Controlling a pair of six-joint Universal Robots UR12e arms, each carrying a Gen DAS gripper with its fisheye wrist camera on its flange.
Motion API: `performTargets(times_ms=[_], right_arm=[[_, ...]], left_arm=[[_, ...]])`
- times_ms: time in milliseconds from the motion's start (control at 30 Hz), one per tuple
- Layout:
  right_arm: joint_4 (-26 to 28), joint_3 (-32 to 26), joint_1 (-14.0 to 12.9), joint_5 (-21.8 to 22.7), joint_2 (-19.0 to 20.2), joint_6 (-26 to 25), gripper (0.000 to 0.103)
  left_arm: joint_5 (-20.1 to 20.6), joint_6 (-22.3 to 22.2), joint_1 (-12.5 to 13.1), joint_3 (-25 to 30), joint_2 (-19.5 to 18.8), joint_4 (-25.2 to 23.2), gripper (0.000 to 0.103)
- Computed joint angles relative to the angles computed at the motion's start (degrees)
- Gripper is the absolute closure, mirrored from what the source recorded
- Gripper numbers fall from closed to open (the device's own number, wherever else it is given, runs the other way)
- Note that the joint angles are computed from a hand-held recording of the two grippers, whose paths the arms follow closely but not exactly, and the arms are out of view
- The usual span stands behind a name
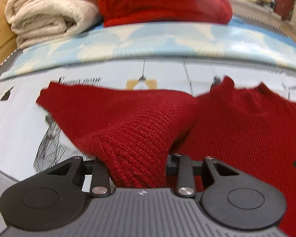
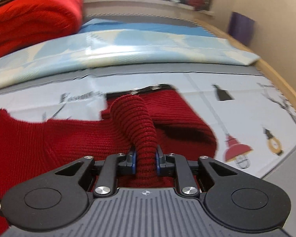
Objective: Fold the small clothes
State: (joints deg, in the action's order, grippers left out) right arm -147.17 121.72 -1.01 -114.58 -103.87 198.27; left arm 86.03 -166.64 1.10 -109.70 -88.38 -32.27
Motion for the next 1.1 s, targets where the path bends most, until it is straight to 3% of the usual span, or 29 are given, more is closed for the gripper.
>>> performTargets(times_ms=[133,233,400,467,533,633,733,833,1000,1100], right_arm=[[-0.2,0.3,0.5,-8.4,0.1,4.6,0.086],[2.4,0.5,0.3,-12.1,0.2,7.5,0.086],[4.0,1.1,-1.1,-9.2,0.4,2.2,0.078],[2.4,1.7,-1.4,-7.4,0.0,0.5,0.066],[3.2,1.6,-1.7,-5.1,-1.1,0.6,0.055],[3.3,1.6,-1.8,-2.7,-2.8,1.4,0.049],[3.3,1.6,-2.2,1.0,-5.3,1.1,0.049],[1.8,1.9,-1.8,1.7,-8.3,1.7,0.051],[2.9,2.8,-1.9,6.9,-15.7,4.5,0.052],[4.7,3.7,-0.7,7.6,-20.1,4.5,0.052]], left_arm=[[1.3,-1.4,-0.7,0.0,-0.8,5.8,0.071],[-1.1,-2.7,-0.3,1.3,-1.2,2.0,0.07],[-0.6,-1.0,0.3,1.6,-1.2,-0.4,0.06],[-1.5,-2.8,1.2,2.0,-0.8,-3.8,0.048],[-3.0,-5.0,2.4,2.4,-0.2,-7.2,0.045],[-6.7,-8.3,4.3,2.6,1.2,-12.3,0.045],[-8.0,-8.5,5.5,1.7,3.7,-13.7,0.043],[-8.6,-7.5,6.5,0.9,6.5,-15.0,0.042],[-11.4,-5.7,9.3,-0.2,11.9,-19.4,0.042],[-14.2,-1.6,11.2,-0.8,15.9,-22.6,0.042]])
